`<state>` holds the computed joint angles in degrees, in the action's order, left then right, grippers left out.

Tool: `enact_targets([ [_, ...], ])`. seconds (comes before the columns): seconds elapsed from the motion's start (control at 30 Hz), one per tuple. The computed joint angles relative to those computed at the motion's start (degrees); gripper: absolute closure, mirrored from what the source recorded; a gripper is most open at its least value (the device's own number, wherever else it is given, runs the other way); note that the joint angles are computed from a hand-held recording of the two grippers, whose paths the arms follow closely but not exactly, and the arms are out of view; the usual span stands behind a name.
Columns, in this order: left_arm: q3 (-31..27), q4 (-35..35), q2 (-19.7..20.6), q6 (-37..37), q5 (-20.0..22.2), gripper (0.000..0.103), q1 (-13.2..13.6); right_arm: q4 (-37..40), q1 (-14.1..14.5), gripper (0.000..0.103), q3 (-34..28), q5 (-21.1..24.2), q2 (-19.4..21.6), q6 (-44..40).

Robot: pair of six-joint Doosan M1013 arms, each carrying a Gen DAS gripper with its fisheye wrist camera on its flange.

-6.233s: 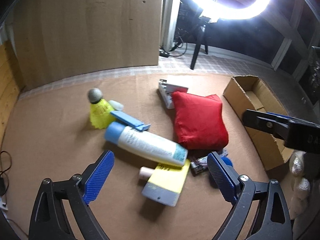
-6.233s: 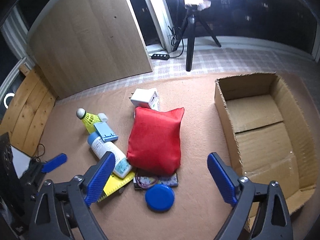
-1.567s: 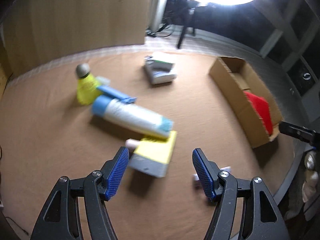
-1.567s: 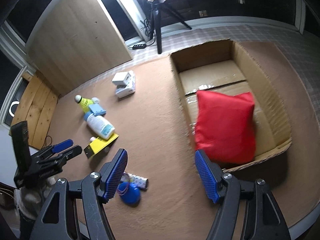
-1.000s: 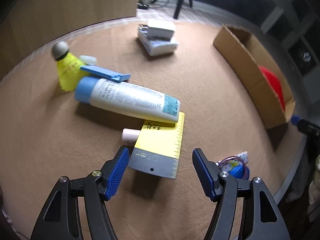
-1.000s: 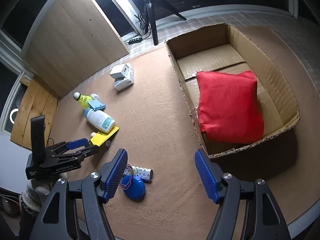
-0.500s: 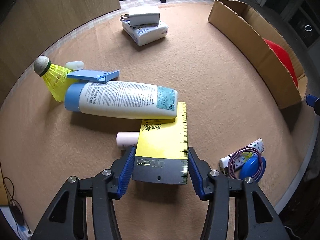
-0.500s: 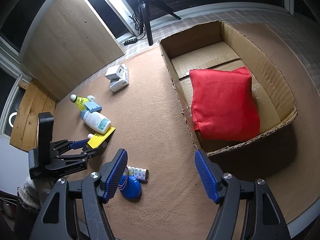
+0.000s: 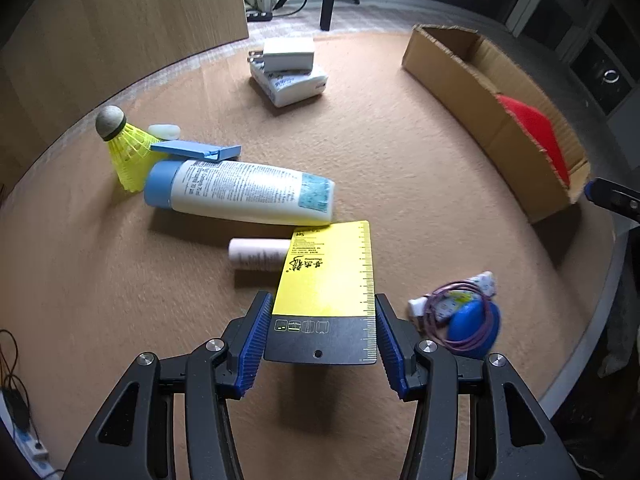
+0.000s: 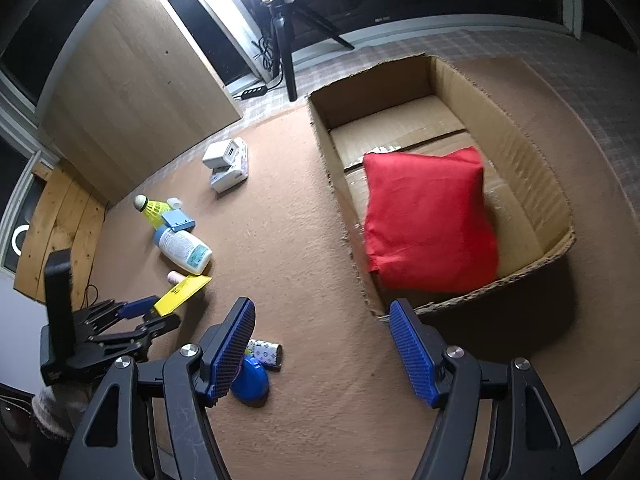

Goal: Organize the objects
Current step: 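Close the left gripper on the yellow ruler card and lift it, then carry the yellow ruler card with the left gripper into the box and release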

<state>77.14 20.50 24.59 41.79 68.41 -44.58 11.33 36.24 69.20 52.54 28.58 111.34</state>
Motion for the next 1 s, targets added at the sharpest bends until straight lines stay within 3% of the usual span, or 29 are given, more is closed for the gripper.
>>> enact_targets([
  [0.2, -0.2, 1.6, -0.7, -1.8, -3.1, 0.049, -1.4, -2.0, -0.6, 0.037, 2.1, -0.8, -1.6, 1.9],
  [0.4, -3.7, 2.5, 1.1, -0.4, -4.8, 0.049, -1.8, -3.3, -1.5, 0.037, 4.4, -1.7, -3.4, 3.5],
  [0.67, -13.2, 3.6, 7.2, 3.7, -5.9, 0.049, -1.8, -5.2, -2.3, 0.037, 6.7, -2.3, -5.3, 4.9],
  [1.0, -27.2, 3.7, 16.7, 6.8, -2.9, 0.049, -1.9, -5.9, -3.5, 0.037, 8.7, -2.3, -6.6, 4.7],
])
